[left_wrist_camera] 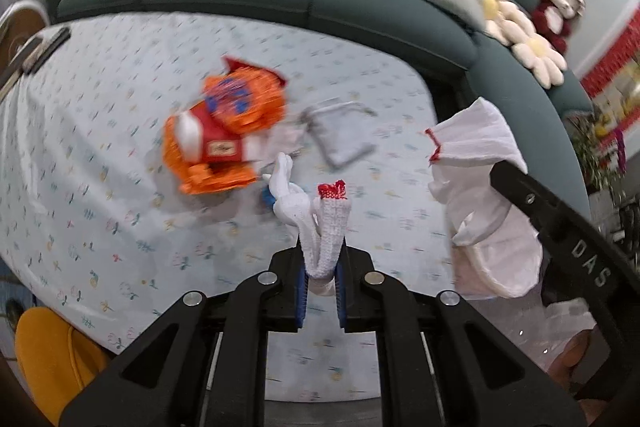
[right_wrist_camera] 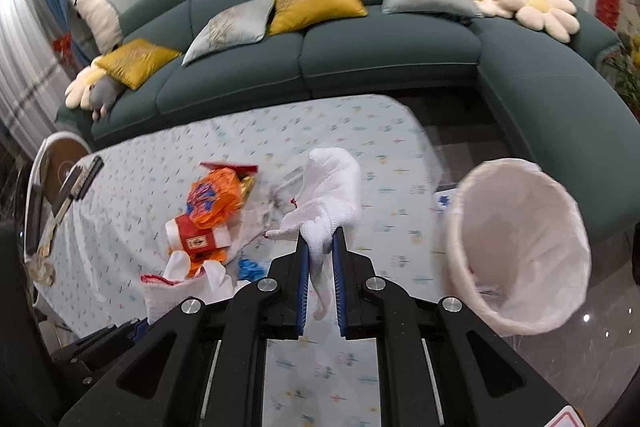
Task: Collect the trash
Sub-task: 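Carry both tissues to the wastebasket and release them inside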
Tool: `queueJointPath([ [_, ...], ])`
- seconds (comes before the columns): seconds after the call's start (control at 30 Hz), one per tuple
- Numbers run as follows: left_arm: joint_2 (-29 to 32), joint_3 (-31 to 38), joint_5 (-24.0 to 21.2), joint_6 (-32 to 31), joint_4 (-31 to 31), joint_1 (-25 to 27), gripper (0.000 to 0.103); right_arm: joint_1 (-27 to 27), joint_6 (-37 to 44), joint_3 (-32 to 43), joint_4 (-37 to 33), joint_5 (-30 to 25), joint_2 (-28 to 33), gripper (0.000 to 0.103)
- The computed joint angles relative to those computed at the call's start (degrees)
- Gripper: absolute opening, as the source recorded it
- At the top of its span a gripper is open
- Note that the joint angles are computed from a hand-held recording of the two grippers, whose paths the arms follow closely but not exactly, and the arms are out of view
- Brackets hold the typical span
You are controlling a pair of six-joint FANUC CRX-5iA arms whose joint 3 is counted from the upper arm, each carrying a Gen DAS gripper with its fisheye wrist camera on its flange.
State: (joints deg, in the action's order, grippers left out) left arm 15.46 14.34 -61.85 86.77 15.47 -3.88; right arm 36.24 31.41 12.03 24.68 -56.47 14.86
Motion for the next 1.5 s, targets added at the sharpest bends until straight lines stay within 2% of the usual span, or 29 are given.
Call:
queueJointPath([
  [0.37, 0.99, 4.82, 0.19, -0.36, -2.13, -8.51, 0.01, -3.11, -7.54, -13.36, 5.04, 0.64, -11.28, 0.011],
  [0.7, 5.46, 11.58, -1.37, -0.4, -3.27, -14.74, 0.01, -7.18, -10.7, -21.12, 5.6, 0.68, -17.19, 0.011],
  [1.2, 18.49, 29.32, -7.25, -1.02, -3.27, -20.84, 0.011, -13.41, -9.28, -25.18, 0.6, 2.94, -18.06, 0.011],
  [1.37, 23.67, 36.05, -10.76, -1.21, -1.59, -21.32, 0.011, -14.89, -8.77, -25.31, -0.62, 3.52, -17.45, 0.011],
  [1.5, 25.87, 38.41, -11.5, -1.54, 0.33, -21.17, 0.013, -16.08, -7.99, -24.85, -1.43, 3.81, -16.68, 0.011],
])
